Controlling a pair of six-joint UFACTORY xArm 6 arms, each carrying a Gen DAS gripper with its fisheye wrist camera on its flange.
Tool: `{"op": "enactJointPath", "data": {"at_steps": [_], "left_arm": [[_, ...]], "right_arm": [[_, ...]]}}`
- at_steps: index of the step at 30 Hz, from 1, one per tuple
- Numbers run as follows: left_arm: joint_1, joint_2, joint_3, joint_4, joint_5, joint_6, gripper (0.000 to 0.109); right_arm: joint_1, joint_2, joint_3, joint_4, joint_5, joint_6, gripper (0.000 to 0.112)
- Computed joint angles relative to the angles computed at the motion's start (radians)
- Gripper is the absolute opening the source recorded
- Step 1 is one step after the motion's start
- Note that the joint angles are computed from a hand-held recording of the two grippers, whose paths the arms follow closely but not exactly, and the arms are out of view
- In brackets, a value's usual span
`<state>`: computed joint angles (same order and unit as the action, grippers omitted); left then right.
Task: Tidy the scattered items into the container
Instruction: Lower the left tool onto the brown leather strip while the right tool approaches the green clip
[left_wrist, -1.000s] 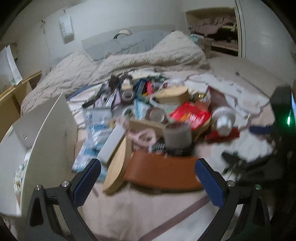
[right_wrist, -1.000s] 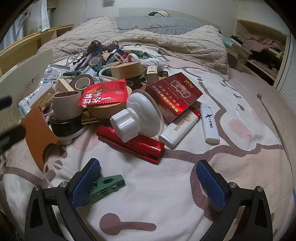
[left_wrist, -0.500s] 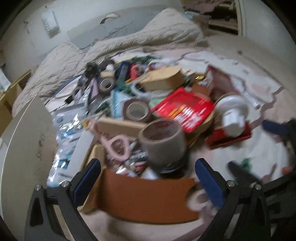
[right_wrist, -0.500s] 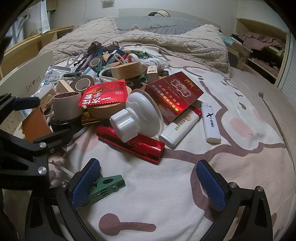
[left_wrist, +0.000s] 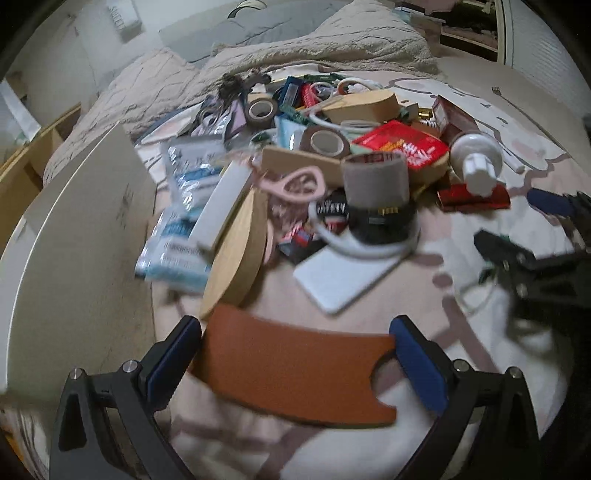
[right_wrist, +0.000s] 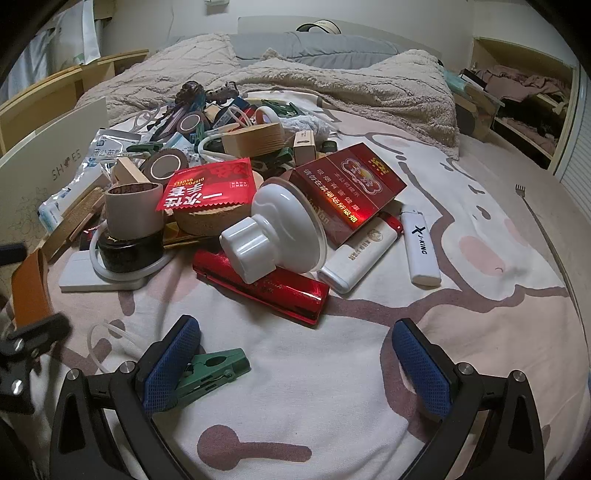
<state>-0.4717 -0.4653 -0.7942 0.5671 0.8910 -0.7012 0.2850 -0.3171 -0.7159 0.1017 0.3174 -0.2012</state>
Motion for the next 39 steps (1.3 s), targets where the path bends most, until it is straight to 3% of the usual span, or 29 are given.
{"op": "enactJointPath", "data": {"at_steps": [6, 11, 16, 18, 21, 24, 29, 33, 39], "left_arm": [[-0.032, -0.09, 0.065, 0.003, 0.046, -0.046, 0.102], [-0.029, -0.172, 0.128, -0.071, 0.057, -0.046, 0.103], [-0.042, -0.256, 0.158, -0.059, 0.124, -0.103, 0.103], [-0.032, -0.286, 0.171, -0.094, 0.097, -0.101, 0.103], [-0.006, -0.316, 0.197, -0.177, -0.027, -0.096, 0.103], [-0.019, -0.271, 0.172, -0.102, -0.078, -0.179, 0.103], [-0.053, -0.136, 0.1, 0.098, -0.038, -0.341, 0.103], [-0.052, -0.083, 0.086, 0.096, 0.001, -0.343, 0.103], [-0.066, -0.165, 0.146, 0.094, 0.061, -0.389, 0.103]], "right_arm": [[-0.002, -0.001, 0.002, -0.01, -0.003, 0.006, 0.103], [-0.001, -0.001, 0.002, -0.015, -0.003, 0.01, 0.103], [-0.003, -0.003, 0.003, -0.029, -0.004, 0.021, 0.103], [-0.004, -0.005, 0.005, -0.039, -0.005, 0.03, 0.103], [-0.003, -0.006, 0.006, -0.038, -0.004, 0.031, 0.103], [-0.004, -0.007, 0.007, -0.041, -0.006, 0.032, 0.103], [-0.001, -0.005, 0.004, -0.03, -0.005, 0.028, 0.103], [0.0, -0.004, 0.004, -0.024, -0.007, 0.026, 0.103], [0.0, -0.004, 0.004, -0.029, -0.007, 0.029, 0.103]]}}
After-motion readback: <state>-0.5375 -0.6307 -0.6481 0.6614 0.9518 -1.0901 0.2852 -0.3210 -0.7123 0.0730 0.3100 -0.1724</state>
